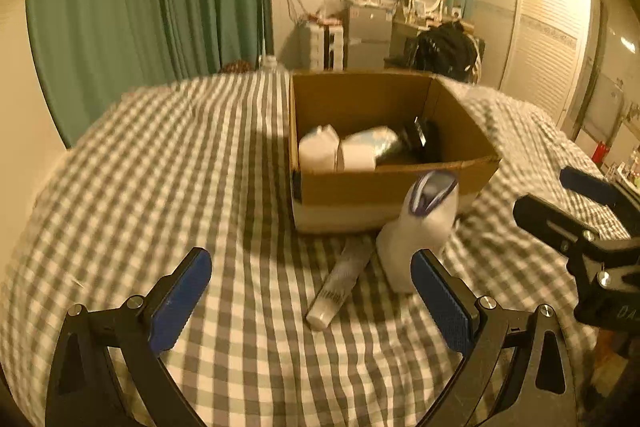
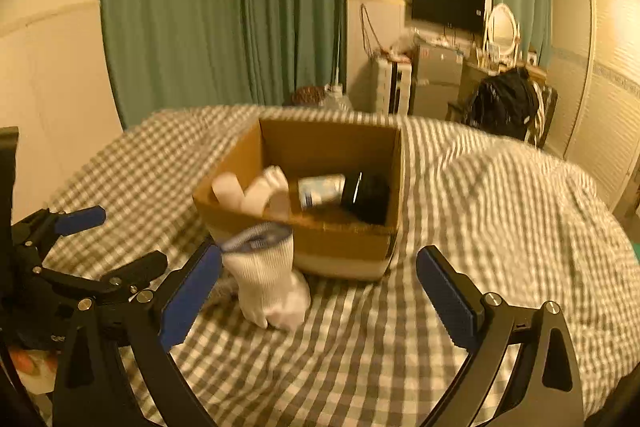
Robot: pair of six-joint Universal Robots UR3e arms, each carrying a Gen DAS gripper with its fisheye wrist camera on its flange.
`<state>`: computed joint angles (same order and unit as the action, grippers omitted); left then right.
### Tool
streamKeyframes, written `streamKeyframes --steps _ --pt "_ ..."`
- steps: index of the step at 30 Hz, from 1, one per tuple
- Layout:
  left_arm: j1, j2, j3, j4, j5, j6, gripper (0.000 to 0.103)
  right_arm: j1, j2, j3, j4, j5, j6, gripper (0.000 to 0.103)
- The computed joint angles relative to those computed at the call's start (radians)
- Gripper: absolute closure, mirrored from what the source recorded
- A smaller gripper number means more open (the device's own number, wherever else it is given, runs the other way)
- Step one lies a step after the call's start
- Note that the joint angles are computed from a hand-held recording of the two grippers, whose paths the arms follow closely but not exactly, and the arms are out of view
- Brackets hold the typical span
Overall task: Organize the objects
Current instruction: 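Withdraw both open grippers from the box toward the tube and knit cover, then grasp the white cream tube with the left gripper while the right gripper grasps the knit cover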
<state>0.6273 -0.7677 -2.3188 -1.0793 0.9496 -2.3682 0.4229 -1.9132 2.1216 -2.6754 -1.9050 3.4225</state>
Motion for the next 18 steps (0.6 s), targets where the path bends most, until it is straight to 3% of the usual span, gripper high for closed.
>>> streamKeyframes --steps 3,9,15,17,18 --pt "-0.069 -0.089 -0.033 0.110 0.073 -0.052 0.001 -0.009 0.038 0.032 -0.019 0.026 0.016 0.005" --pt "-0.196 -0.247 -0.089 0.316 0.193 -0.120 0.001 0.026 0.130 0.002 0.037 -0.033 0.038 0.005" --pt "-0.345 -0.485 -0.047 0.491 0.291 -0.212 0.001 -0.054 0.079 0.040 0.069 0.051 0.058 0.005" --pt "-0.375 -0.553 -0.035 0.545 0.308 -0.242 0.007 -0.074 0.065 0.053 0.068 0.075 0.062 0.005" --pt "-0.398 -0.600 -0.018 0.568 0.330 -0.262 0.017 -0.081 0.058 0.059 0.066 0.087 0.061 0.005"
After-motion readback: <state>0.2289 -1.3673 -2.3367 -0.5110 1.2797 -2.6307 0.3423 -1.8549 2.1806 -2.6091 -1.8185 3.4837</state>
